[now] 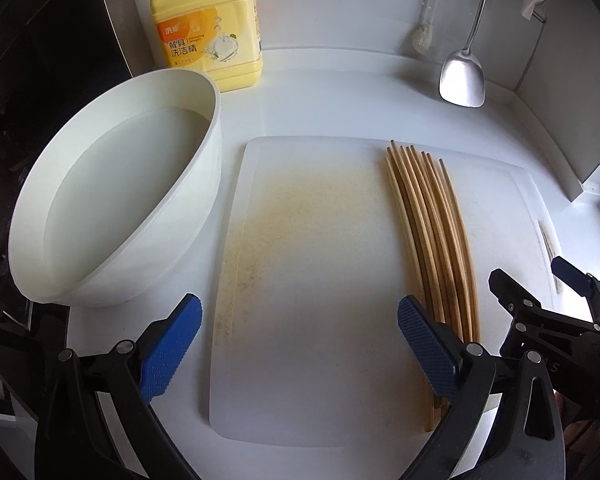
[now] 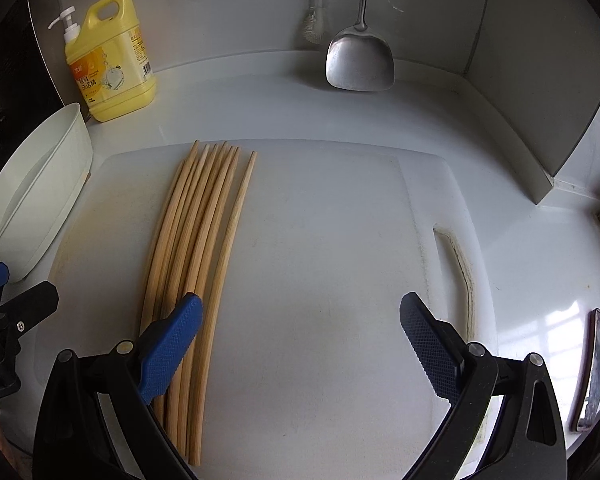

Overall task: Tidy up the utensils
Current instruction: 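Slide the right tool's fingers through the chopsticks, separating one chopstick out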

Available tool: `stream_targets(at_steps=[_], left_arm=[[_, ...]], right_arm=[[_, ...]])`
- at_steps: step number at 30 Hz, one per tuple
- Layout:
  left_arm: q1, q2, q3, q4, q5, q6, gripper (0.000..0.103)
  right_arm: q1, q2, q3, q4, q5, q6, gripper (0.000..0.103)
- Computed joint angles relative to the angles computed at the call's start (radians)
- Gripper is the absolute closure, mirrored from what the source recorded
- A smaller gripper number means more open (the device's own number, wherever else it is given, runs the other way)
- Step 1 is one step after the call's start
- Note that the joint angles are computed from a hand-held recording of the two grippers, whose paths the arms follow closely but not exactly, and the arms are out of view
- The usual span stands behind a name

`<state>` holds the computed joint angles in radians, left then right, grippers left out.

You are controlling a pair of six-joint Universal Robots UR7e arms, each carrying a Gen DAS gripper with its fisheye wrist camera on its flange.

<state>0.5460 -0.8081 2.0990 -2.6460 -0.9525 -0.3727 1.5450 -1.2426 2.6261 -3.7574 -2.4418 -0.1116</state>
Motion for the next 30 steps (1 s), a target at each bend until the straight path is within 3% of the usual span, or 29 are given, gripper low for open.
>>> stream_targets(at_steps=[8, 21, 30], left_arm=[[0.011, 0.021, -0.007, -0.038, 0.006, -0.004, 0.006], [0.013, 0.064, -0.030, -0.059, -0.016, 0.003, 0.006], [-0.002, 0.113, -0.047, -0.092, -0.055, 0.033, 0.006]], right_arm=[[-0.028, 0.022, -0.024, -0.001, 0.018, -0.057, 0.009], [-0.026, 0.049, -0.040, -0.035, -0.027, -0.128, 0.009], [-0.083, 0.003, -0.005, -0.085, 0.024, -0.155, 0.009]])
